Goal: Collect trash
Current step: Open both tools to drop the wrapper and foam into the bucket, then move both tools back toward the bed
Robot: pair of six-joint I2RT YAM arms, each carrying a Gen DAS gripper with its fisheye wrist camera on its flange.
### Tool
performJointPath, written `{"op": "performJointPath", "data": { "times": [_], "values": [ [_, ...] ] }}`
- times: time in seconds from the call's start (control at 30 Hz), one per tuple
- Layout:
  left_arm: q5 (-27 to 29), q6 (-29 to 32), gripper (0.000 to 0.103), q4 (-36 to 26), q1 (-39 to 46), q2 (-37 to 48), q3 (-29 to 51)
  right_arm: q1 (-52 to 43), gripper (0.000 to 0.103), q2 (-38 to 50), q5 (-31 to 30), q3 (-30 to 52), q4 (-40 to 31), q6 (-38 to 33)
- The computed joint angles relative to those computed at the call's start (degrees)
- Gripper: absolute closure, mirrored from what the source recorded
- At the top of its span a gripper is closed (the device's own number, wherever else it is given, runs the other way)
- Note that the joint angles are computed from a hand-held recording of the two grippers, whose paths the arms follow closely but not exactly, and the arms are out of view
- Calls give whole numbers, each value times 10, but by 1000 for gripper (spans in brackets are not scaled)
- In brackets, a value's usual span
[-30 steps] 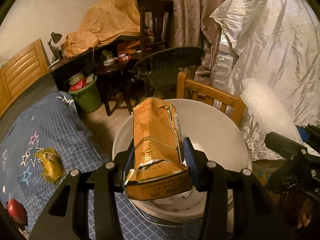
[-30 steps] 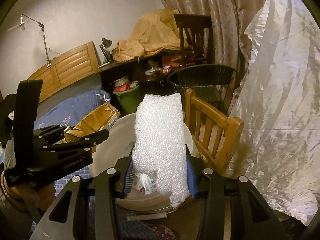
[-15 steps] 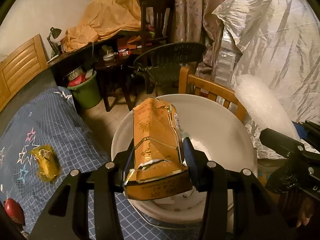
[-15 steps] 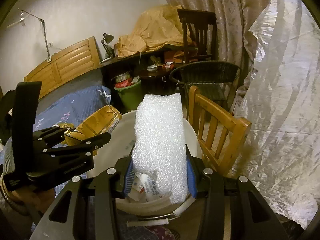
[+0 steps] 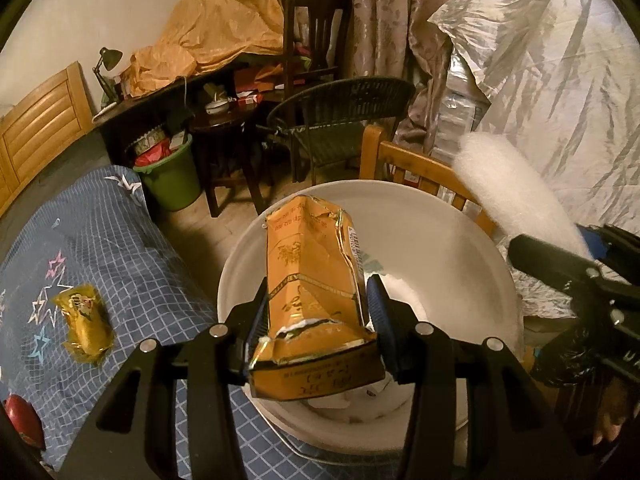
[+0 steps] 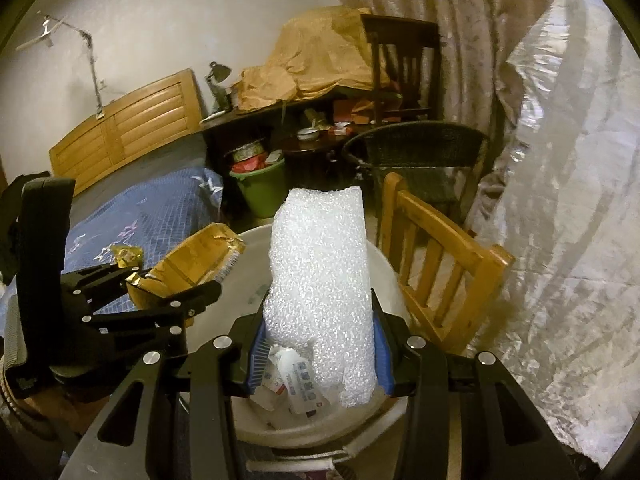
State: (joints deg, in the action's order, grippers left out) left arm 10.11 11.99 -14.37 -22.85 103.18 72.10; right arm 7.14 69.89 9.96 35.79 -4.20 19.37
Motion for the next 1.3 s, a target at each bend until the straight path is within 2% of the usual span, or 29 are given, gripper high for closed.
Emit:
{"op": "performJointPath", "data": {
  "times": [0.03,0.07,0.1,0.13,0.47,0.77,0.97,1.13,1.3],
  "values": [
    [4,-3,52,-4,1,4,5,-1,55,17,-4,9,2,-7],
    [7,-5,39,-13,3,10,13,0,41,26,-1,12,6,-8],
    [7,-8,34,-16,5,13,17,2,36,34,13,13,13,-6],
    [7,-11,34,-13,7,13,17,1,35,37,16,12,18,-6],
    [11,-16,34,-4,22,11,11,-20,36,24,6,-12,31,5],
    [-25,-18,34,31,18,-20,-36,12,36,-2,44,-38,47,18],
    [-76,-21,34,88,16,-68,-95,61,36,-42,111,-71,76,34],
    [-106,-24,33,127,30,-113,-144,125,36,-76,192,-105,122,46],
    [-114,-30,22,164,82,-190,-218,211,36,-78,256,-126,167,54]
  ]
}}
